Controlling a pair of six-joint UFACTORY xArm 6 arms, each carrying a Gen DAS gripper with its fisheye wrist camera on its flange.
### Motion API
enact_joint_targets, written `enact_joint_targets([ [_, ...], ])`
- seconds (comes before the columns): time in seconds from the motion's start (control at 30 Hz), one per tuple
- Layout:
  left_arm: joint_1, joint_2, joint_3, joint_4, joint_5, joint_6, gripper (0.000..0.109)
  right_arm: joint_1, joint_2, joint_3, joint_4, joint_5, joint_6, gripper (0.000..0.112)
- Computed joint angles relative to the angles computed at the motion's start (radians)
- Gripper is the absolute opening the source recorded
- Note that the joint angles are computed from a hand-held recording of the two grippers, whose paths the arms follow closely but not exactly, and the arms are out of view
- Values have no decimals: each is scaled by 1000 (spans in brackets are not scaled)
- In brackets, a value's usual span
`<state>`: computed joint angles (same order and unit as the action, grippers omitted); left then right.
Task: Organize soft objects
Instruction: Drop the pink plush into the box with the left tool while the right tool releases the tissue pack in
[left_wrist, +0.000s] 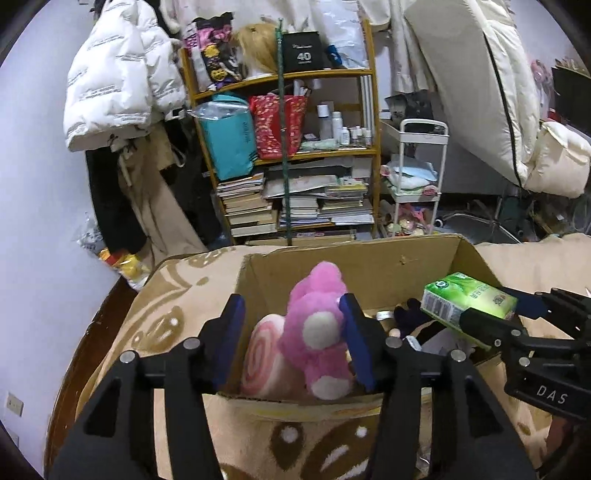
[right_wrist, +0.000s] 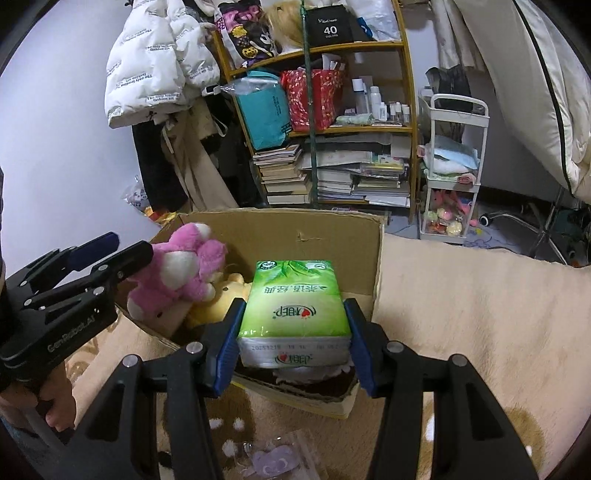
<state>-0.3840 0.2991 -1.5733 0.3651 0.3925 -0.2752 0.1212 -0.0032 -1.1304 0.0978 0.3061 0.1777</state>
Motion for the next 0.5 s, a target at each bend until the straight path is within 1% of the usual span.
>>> enact_joint_targets([
  [0.03,0,-6,4,-15,9,11,52,1,0,0,15,0,-10,57],
  [0.1,0,-21,15,-44,25,33,57,5,-8,7,62,-5,-47,58],
  [0.13,1,-28,20,-39,27,26,57,7,-13,10,68,-9,-55,61],
  [0.17,3,-39,31,-33,24,17,60,8,-14,7,57,-10,-49,65],
  [0.2,5,-49,41,-31,26,14,64,9,-22,14,34,-16,-33,67],
  [0.3,8,-84,74,1,28,-14,71,16,-51,30,-16,-28,8,70],
  [0.4,9,-123,107,26,33,-30,78,19,-80,52,-51,-40,43,84],
  [0.5,11,-161,139,25,48,-31,82,25,-109,71,-48,-45,41,85],
])
